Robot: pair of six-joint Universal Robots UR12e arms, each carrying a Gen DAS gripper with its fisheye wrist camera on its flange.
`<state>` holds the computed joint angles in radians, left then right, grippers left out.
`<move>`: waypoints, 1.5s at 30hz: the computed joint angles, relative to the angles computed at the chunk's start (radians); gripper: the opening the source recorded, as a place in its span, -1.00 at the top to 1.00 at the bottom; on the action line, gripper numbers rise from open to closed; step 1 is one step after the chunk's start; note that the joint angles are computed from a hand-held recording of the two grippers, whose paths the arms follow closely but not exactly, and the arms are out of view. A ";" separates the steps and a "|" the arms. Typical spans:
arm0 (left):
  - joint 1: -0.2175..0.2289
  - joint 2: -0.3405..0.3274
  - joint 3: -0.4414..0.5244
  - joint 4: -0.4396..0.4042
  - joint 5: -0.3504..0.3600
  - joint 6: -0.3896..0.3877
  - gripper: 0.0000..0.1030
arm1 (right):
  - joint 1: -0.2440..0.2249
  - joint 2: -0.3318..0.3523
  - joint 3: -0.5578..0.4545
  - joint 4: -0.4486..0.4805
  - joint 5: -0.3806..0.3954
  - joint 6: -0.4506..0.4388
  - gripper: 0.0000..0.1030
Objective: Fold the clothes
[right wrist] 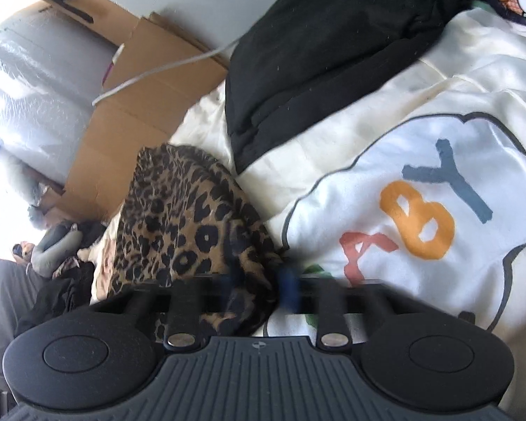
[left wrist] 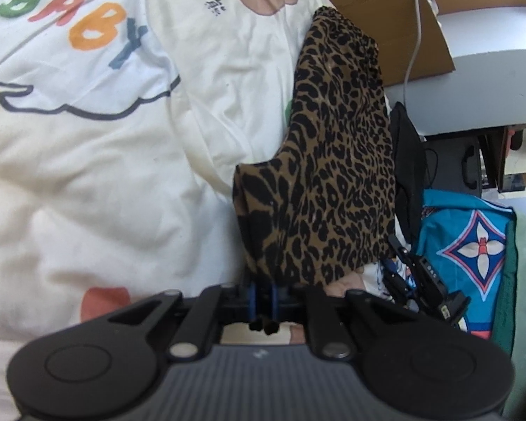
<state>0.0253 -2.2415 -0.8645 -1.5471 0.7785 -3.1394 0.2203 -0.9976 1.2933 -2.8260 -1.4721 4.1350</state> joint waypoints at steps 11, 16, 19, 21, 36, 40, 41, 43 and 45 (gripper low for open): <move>0.001 -0.006 0.059 -0.026 0.026 0.026 0.84 | 0.016 -0.047 -0.005 0.100 -0.013 0.127 0.90; 0.003 -0.029 0.144 -0.090 0.063 0.067 0.84 | 0.026 -0.060 -0.016 0.152 0.012 0.133 0.90; 0.005 -0.048 0.202 -0.120 0.073 0.091 0.84 | 0.030 -0.071 -0.015 0.182 0.040 0.141 0.90; 0.008 -0.062 0.240 -0.135 0.087 0.082 0.84 | 0.032 -0.077 -0.011 0.207 0.071 0.137 0.90; 0.035 -0.064 0.302 -0.186 0.195 0.092 0.84 | 0.042 -0.091 -0.017 0.321 0.299 0.026 0.90; 0.041 -0.088 0.366 -0.260 0.224 0.120 0.84 | 0.033 -0.098 -0.016 0.336 0.327 0.015 0.90; 0.040 -0.093 0.373 -0.277 0.238 0.129 0.84 | 0.033 -0.097 -0.014 0.337 0.324 0.024 0.89; 0.030 -0.099 0.376 -0.299 0.290 0.168 0.84 | 0.036 -0.094 -0.012 0.347 0.304 0.050 0.89; 0.024 -0.091 0.335 -0.279 0.317 0.175 0.84 | 0.038 -0.091 -0.010 0.355 0.276 0.093 0.87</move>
<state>0.0490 -2.3328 -0.5298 -1.8258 1.0955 -2.9647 0.2585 -1.0884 1.2831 -2.4714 -1.1957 4.2276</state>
